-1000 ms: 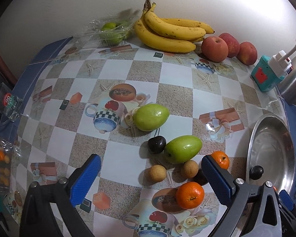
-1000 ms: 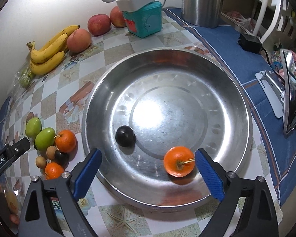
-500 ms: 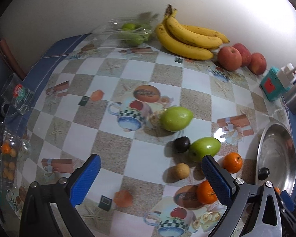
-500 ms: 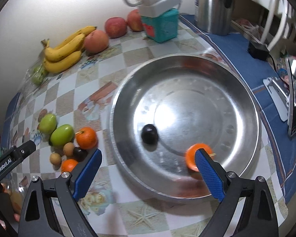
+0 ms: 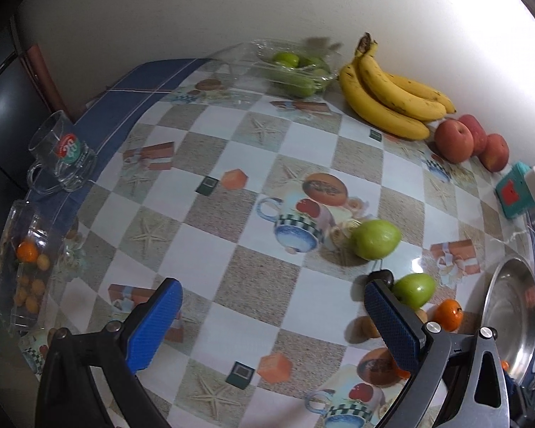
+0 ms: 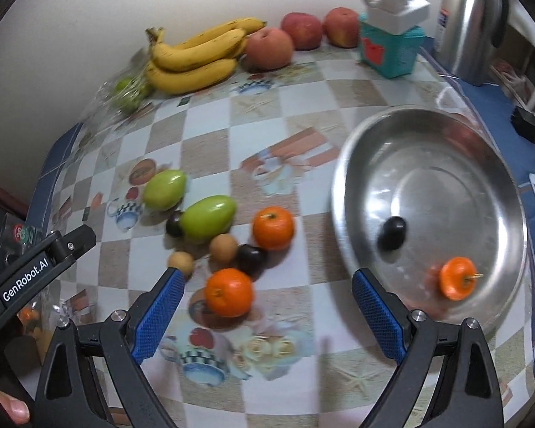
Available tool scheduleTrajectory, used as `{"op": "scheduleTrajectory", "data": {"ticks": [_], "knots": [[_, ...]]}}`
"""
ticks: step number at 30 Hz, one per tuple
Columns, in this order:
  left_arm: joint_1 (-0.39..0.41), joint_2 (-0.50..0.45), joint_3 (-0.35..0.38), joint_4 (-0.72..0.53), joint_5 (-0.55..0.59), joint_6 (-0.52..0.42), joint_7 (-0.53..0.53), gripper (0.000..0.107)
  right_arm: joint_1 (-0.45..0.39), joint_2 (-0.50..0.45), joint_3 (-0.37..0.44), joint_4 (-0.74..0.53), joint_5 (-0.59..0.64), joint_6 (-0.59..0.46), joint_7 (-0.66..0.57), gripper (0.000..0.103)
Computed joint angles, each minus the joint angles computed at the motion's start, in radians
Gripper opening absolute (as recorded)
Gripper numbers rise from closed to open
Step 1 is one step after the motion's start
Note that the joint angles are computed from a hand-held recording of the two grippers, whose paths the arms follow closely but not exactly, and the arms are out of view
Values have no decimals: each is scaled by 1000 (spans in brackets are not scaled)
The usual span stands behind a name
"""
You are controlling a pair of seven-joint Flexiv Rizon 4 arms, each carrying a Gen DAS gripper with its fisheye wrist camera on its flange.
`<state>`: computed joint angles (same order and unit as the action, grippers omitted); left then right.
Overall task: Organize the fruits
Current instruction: 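Move both open tools back to the fruit cluster, then grasp a tan round fruit with the left tool while the right grasps another tangerine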
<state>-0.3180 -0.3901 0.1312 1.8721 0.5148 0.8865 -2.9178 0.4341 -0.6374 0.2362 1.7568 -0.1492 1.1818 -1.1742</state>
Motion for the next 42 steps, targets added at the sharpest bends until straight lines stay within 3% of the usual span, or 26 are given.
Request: {"op": "scheduleTrajectory", "data": {"ticks": [11,26,36,40,42], "knots": [[24,-16,-5,16,-40,23,26,103,16,-43,32,-70,26,-81,-47,95],[52,-98,-23,36,-233,135,207,103,43,-77,0,-91,1,-180,-55,95],[39,-137,-22,18,-310,194,325,103,36,-78,-9,-89,-1,-162,-43,95],[34,-152,-23,8,-338,199,375,102,32,-88,-5,-98,5,-162,-46,81],[37,-155,-28,11,-355,219,397,101,30,-93,-1,-105,8,-170,-49,79]]}}
